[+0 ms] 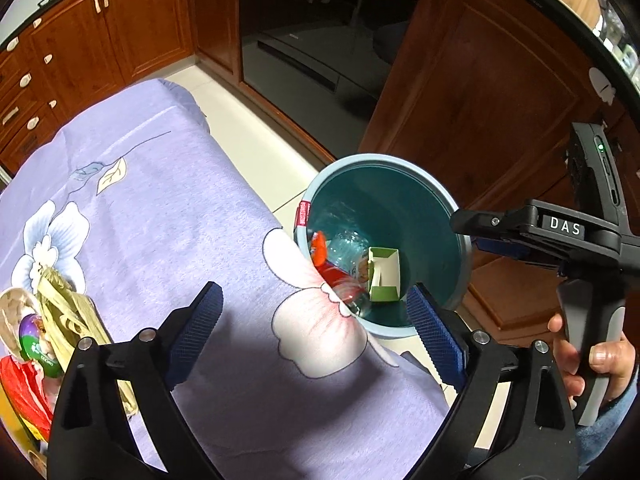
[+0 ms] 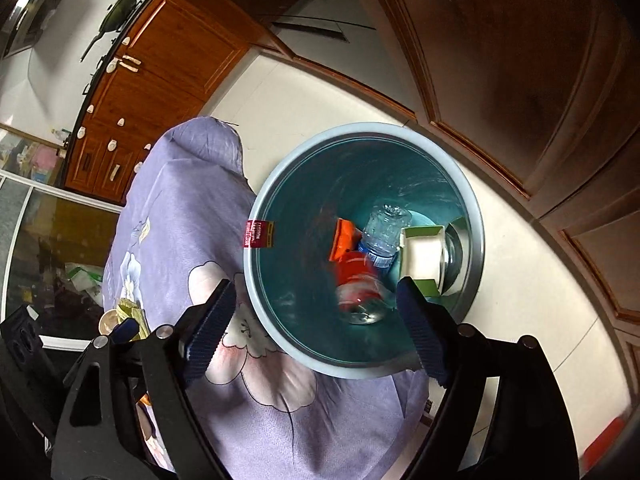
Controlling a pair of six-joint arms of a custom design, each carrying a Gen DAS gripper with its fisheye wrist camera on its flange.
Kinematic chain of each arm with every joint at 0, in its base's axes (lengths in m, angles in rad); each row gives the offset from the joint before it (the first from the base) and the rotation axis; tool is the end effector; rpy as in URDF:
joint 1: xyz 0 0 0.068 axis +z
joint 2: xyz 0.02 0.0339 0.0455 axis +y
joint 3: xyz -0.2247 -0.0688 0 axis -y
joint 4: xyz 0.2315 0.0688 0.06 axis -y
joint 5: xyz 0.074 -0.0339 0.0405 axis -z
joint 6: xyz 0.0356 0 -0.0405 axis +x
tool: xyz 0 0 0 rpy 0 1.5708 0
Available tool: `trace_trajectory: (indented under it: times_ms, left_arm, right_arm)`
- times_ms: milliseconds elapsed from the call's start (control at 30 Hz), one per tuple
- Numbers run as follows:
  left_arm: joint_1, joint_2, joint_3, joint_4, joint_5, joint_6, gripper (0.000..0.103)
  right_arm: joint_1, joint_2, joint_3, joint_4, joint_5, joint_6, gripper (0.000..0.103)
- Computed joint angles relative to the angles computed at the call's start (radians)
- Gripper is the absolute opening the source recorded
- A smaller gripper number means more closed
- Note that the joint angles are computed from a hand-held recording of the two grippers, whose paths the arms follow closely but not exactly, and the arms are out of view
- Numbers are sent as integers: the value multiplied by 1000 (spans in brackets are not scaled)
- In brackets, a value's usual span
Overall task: Collect trash
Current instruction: 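Move both empty grippers back to the table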
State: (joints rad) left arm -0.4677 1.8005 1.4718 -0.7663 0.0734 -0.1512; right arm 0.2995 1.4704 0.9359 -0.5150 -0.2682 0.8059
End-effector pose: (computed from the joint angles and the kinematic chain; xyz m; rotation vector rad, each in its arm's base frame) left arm 0.3200 -0.1645 0.2170 0.4485 2.6579 -0.2933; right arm 0.2659 0.0920 0.1768 0.5935 2.6888 0.7013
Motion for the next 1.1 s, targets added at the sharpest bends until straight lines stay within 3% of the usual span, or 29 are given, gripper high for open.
trace_trajectory:
  times_ms: [367, 633, 933, 1100]
  left_arm:
    - [38, -138, -115, 8, 17, 0, 93]
    - [134, -351, -270, -13, 30, 22, 94]
    - [364, -608, -431, -89, 92, 137, 94]
    - [572, -700, -484, -141, 174, 249, 95]
  right_arm:
    - [80, -16, 37, -50, 46, 72, 84]
    - [220, -18, 114, -89, 116, 136, 86]
    - [415, 79, 280, -132, 195, 198, 86]
    - [517, 184, 426, -178, 227, 220, 86]
